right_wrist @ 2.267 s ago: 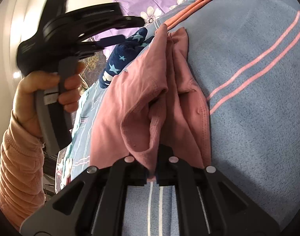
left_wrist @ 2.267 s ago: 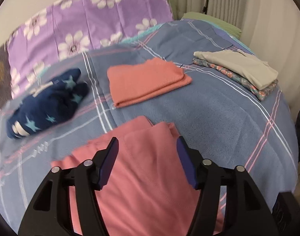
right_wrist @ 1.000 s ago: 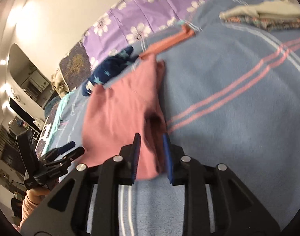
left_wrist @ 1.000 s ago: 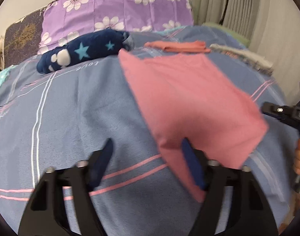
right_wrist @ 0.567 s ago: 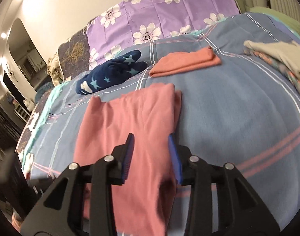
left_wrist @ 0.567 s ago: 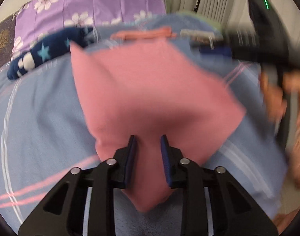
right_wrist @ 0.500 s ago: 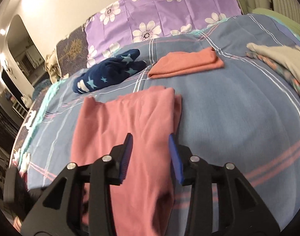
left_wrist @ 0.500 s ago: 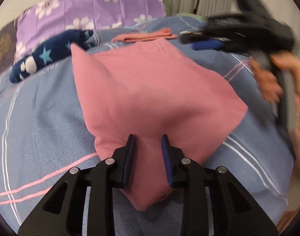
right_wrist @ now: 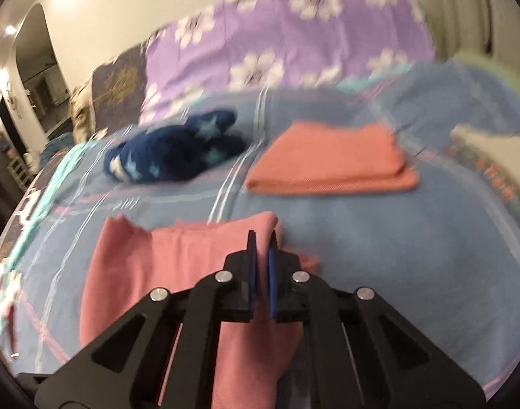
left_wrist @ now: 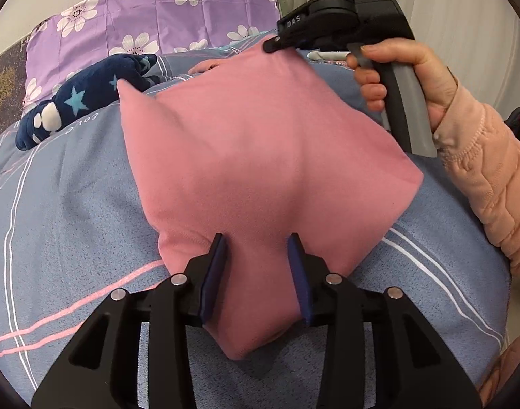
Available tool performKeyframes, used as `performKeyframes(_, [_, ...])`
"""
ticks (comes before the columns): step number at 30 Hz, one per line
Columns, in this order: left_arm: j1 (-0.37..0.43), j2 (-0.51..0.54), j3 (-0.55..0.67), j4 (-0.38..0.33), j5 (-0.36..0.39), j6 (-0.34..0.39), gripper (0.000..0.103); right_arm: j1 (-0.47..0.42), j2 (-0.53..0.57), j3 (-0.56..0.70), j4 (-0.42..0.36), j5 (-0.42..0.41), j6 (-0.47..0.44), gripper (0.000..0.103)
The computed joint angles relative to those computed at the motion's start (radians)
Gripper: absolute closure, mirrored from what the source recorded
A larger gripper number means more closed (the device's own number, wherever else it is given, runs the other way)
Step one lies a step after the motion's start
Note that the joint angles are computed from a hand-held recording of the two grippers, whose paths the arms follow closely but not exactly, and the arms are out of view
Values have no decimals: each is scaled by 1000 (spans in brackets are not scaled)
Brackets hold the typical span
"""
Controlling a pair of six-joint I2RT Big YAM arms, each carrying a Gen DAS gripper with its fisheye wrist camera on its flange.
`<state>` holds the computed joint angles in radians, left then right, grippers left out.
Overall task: Fold small clothes
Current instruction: 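Pinch the folded shirt edge with the right tool, then open both tools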
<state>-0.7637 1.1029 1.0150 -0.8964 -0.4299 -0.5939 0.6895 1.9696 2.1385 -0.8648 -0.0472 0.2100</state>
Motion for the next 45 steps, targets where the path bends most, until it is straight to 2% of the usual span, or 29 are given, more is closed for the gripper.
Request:
performKeyframes(3, [-8,8,7,-11,-18,-6,61,-19,110,125,-149,-62,-13,96])
performKeyframes(4, [-9,9,7,-13,-22,-7,61,-27,109,109,-137,-94,3,96])
performKeyframes(5, [-11,9,8,-15,-27,-8,61,-35,86,66,-92,-120,22,94])
performKeyframes(6, [-13,8,6,-15,-33,-9,61,-42,60,31,-58,-138,50,87])
performKeyframes(8, [-15,8,7,-17,-39,-14,60,-44,21,-5,-25,-124,73,76])
performKeyframes(9, [-16,7,8,-19,-42,-17,60,-42,-15,-40,7,-132,71,76])
performKeyframes(11, [-20,2,9,-22,-47,-23,60,-36,-73,-99,48,-179,55,76])
performKeyframes(14, [-11,-24,10,-18,-41,-37,60,-13,-169,-223,100,-275,-18,76])
performKeyframes(16, [7,-59,9,3,-35,-39,64,2,-184,-260,81,-292,-65,71])
performKeyframes(17, [26,-74,16,14,-24,-27,66,17,-177,-273,61,-257,-95,66])
performKeyframes(19, [70,-71,51,23,-38,22,68,35,-148,-270,24,-183,-99,64])
performKeyframes(20, [93,-62,68,32,-41,57,69,40,-141,-283,31,-166,-85,64])
performKeyframes(21, [122,-49,83,48,-33,89,71,44,-144,-308,69,-157,-80,60])
performKeyframes(22, [155,-34,96,66,-10,110,71,47,-144,-308,73,-164,-88,57])
performKeyframes(24, [230,6,117,96,49,133,71,51,-142,-301,65,-187,-113,37])
performKeyframes(25, [257,22,125,101,65,139,71,56,-140,-304,64,-183,-131,34])
performKeyframes(27, [328,78,138,95,106,144,71,69,-137,-297,58,-146,-152,32])
performKeyframes(29, [386,131,130,68,90,150,69,76,-135,-295,56,-117,-166,32])
performKeyframes(30, [405,131,102,86,104,141,57,77,-131,-287,52,-113,-169,32])
performKeyframes(31, [442,95,49,150,169,99,51,77,-140,-297,53,-112,-170,32])
performKeyframes(33, [488,56,19,175,257,46,51,73,-145,-307,60,-119,-170,32])
performKeyframes(34, [489,49,15,172,257,43,51,71,-148,-313,62,-122,-171,32])
performKeyframes(39, [399,40,52,88,111,52,52,69,-147,-313,65,-131,-168,31])
performKeyframes(43, [321,-16,38,84,117,32,51,71,-153,-323,69,-130,-167,30])
performKeyframes(45, [268,-24,30,65,95,39,49,71,-154,-323,68,-129,-167,30])
